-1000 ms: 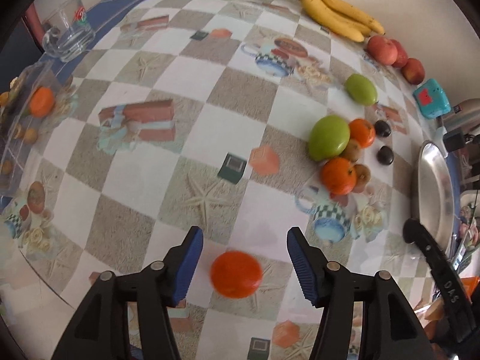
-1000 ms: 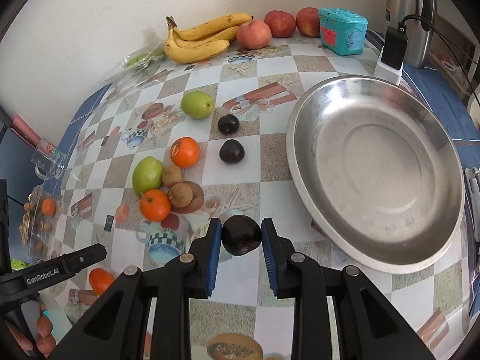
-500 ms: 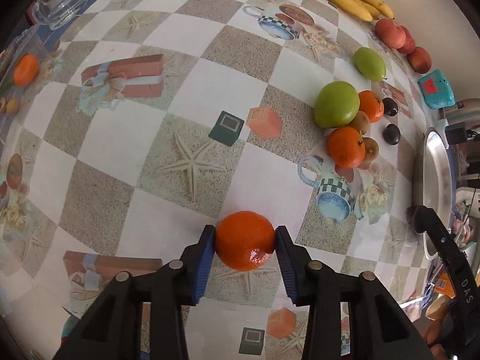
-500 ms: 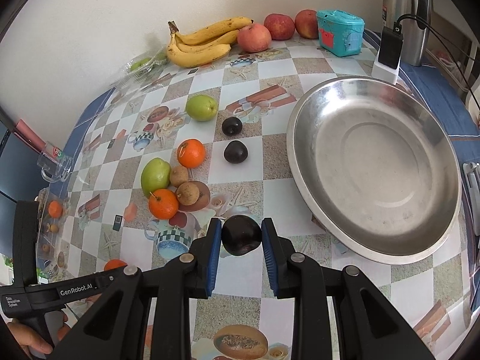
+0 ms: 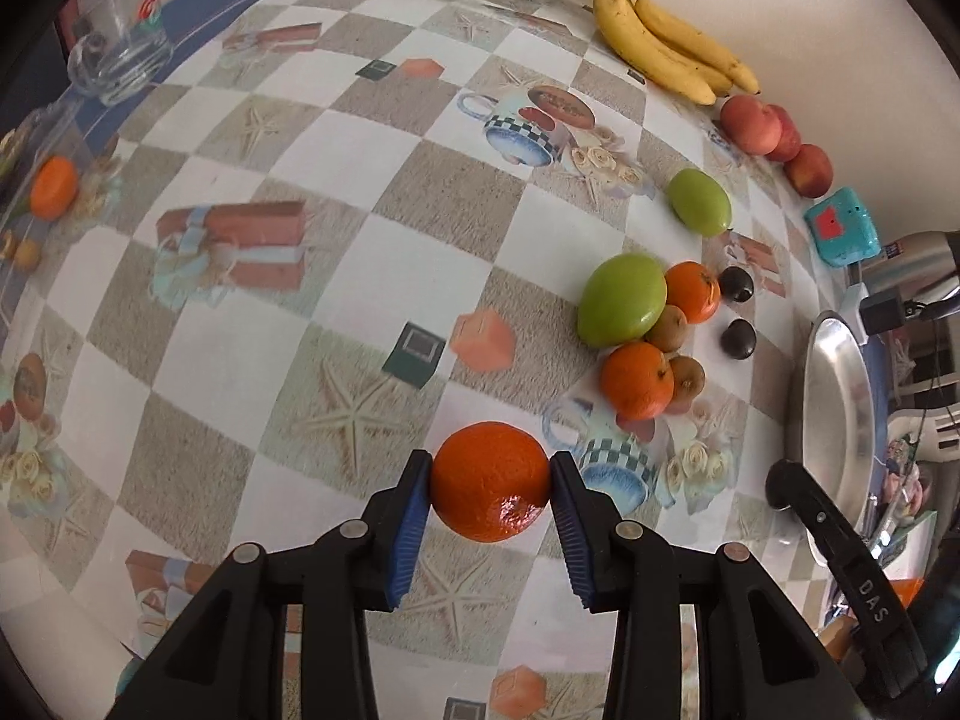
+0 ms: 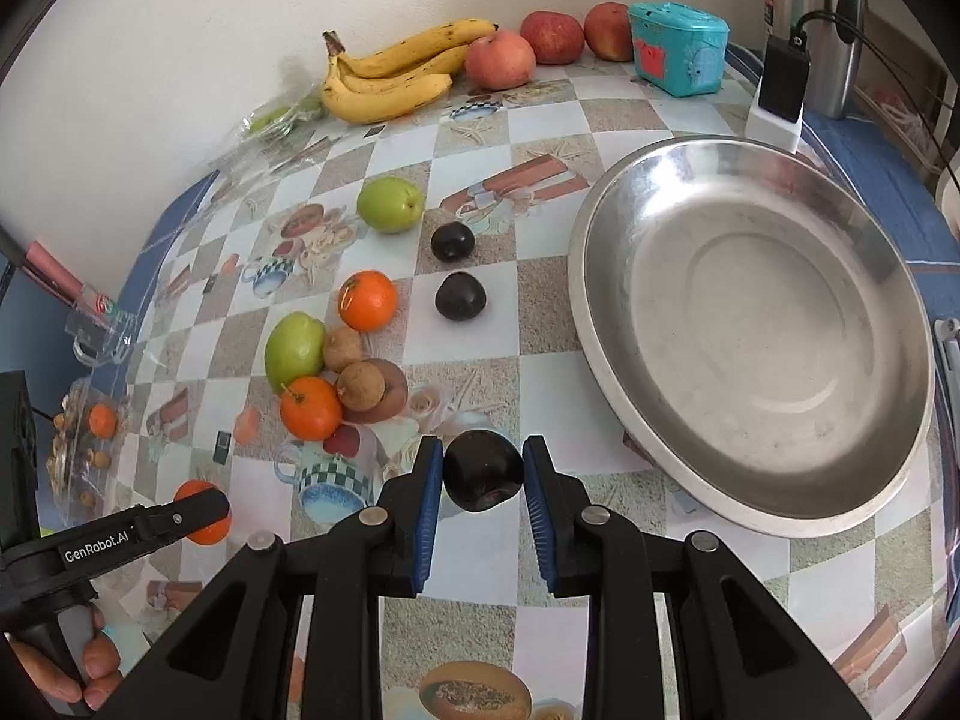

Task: Organize fruits
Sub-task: 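Lift the orange and plum with both tools and carry them over the steel plate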

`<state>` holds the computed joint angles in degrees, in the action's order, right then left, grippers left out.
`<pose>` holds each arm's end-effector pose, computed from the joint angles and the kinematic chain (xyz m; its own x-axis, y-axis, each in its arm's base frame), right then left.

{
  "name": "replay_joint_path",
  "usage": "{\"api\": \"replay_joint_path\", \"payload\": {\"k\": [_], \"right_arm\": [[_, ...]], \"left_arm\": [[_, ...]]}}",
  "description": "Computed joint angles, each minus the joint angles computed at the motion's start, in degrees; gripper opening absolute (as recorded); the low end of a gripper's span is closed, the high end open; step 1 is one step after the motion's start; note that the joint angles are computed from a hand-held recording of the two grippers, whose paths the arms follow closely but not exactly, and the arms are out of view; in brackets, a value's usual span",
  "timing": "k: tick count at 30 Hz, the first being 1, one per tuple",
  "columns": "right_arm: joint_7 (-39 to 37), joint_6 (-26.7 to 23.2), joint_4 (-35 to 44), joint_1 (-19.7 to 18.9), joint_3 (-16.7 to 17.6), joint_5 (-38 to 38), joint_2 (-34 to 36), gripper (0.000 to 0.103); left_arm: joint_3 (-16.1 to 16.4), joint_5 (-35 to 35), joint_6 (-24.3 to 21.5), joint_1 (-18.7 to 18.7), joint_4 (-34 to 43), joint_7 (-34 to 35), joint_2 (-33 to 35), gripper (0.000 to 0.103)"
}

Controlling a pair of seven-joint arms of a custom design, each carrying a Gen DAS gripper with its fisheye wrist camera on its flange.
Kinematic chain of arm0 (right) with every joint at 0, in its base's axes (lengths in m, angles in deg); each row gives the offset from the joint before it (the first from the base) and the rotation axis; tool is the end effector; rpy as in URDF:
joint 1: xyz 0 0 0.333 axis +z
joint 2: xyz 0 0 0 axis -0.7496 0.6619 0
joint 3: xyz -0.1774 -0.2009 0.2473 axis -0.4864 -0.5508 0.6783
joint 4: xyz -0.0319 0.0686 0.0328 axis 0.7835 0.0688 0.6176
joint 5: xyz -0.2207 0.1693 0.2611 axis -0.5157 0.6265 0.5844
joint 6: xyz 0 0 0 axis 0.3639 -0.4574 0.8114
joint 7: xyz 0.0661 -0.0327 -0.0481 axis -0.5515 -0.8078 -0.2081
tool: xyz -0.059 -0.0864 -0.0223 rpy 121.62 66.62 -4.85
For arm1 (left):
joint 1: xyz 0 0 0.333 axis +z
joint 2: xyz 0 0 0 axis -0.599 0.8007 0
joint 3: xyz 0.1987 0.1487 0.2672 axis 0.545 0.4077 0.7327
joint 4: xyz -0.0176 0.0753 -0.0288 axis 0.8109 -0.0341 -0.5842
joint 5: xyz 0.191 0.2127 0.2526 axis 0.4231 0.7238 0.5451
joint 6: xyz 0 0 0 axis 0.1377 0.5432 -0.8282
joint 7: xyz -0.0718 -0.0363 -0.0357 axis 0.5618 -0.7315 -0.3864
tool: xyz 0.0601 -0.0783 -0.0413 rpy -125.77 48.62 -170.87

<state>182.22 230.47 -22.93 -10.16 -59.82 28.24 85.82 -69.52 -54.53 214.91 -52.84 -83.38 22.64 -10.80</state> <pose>0.5928 0.4484 0.3115 -0.0930 -0.9633 -0.2517 -0.9004 0.1893 -0.3918 0.6258 -0.2929 0.3069 0.2237 -0.9385 0.2630 -0.9451 -0.2748 -0.1767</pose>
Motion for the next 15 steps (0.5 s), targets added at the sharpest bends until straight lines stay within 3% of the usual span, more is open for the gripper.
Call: {"api": "replay_joint_path", "payload": {"k": [4, 8, 15], "right_arm": [[0.48, 0.8, 0.59, -0.29, -0.46, 0.52, 0.39, 0.028], [2.94, -1.16, 1.17, 0.97, -2.94, -0.99, 0.36, 0.028], [8.88, 0.72, -1.84, 0.77, -5.51, -3.02, -1.18, 0.028]], "left_arm": [[2.04, 2.71, 1.36, -2.56, 4.23, -1.63, 2.34, 0.042], [1.68, 3.86, 1.76, -3.21, 8.75, -0.77, 4.45, 0.042], [1.17, 6.42, -0.81, -5.77, 19.67, 3.26, 9.56, 0.042]]}}
